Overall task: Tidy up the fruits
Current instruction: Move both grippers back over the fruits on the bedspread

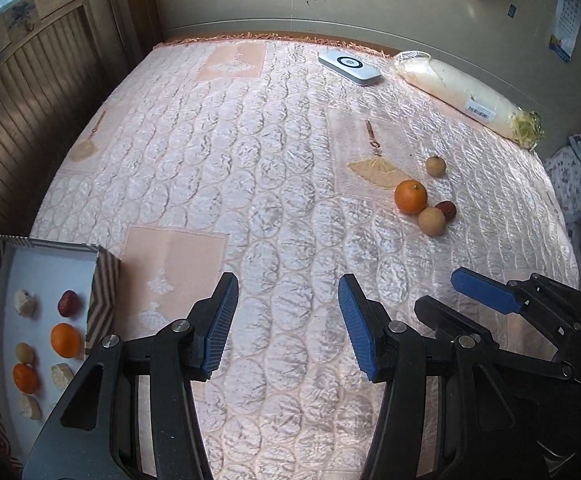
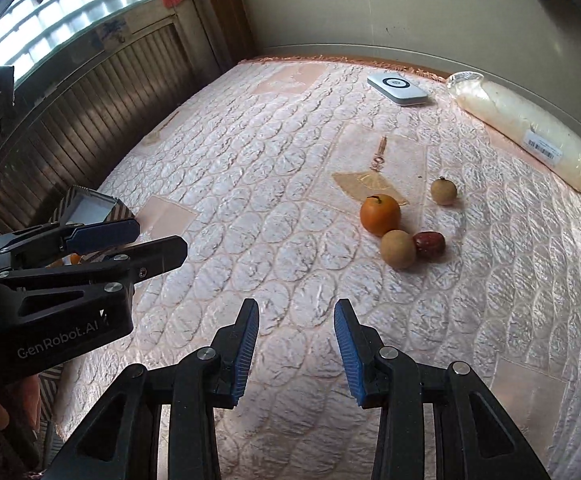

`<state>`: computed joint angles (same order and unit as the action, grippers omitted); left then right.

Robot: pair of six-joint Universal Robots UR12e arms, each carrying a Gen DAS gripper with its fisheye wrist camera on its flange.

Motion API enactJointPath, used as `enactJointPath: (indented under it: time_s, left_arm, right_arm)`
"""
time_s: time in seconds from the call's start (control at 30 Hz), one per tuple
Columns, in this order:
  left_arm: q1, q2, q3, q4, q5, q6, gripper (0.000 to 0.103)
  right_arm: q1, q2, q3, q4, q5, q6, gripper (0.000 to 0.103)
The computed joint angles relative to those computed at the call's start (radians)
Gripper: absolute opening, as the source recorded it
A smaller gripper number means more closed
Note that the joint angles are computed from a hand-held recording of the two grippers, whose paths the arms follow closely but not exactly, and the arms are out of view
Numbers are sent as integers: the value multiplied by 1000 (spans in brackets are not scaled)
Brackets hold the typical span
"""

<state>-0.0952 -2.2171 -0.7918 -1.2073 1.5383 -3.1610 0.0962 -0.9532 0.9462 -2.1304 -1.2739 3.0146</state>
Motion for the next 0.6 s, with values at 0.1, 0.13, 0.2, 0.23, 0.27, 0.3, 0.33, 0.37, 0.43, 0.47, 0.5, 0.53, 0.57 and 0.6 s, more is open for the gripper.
enactJointPath:
  time_s: [0.1,0.13,0.2,0.23,0.27,0.3,0.33,0.37,0.43,0.47,0.5,0.53,0.57,0.6]
  left_arm:
    - [-8,-17,26,-12,-8,6,52]
    - [-10,-22,34,-17,-11,6,52]
    - [-14,-31,47,-25,-16,7,52]
    - [-16,-36,54,-30,-18,7,52]
    - [-18,-41,61,-35,-19,7,52]
    - [-19,-45,67,-40,-21,6,52]
    - [-20,-50,75,-46,-24,5,52]
    - [-21,-55,84,-52,-24,5,52]
    - [-23,-65,100,-62,-24,4,52]
    - [-23,-69,106,-64,-24,4,52]
    - [-24,-74,114,-67,-24,3,52]
    - [-24,-74,115,-69,-23,4,52]
    - [-24,-80,127,-77,-23,2,52]
    - [-24,-86,137,-83,-23,-1,52]
  right_arm:
    - [-13,-4,9,-3,-7,11,38]
    - [-17,-5,13,-5,-9,16,38]
    - [-27,-8,21,-10,-13,27,38]
    - [-31,-8,23,-11,-15,32,38]
    - [-35,-8,26,-13,-18,36,38]
    - [-39,-7,26,-16,-22,41,38]
    - [-43,-5,26,-18,-24,46,38]
    - [-47,-3,25,-17,-23,50,38]
    - [-53,5,15,-16,-20,54,38]
    - [-56,10,10,-16,-17,53,38]
    - [-57,14,4,-15,-12,51,38]
    - [-59,20,-4,-13,-7,47,38]
    - [-59,26,-13,-9,-3,44,38]
    - [-59,32,-22,-6,-1,41,38]
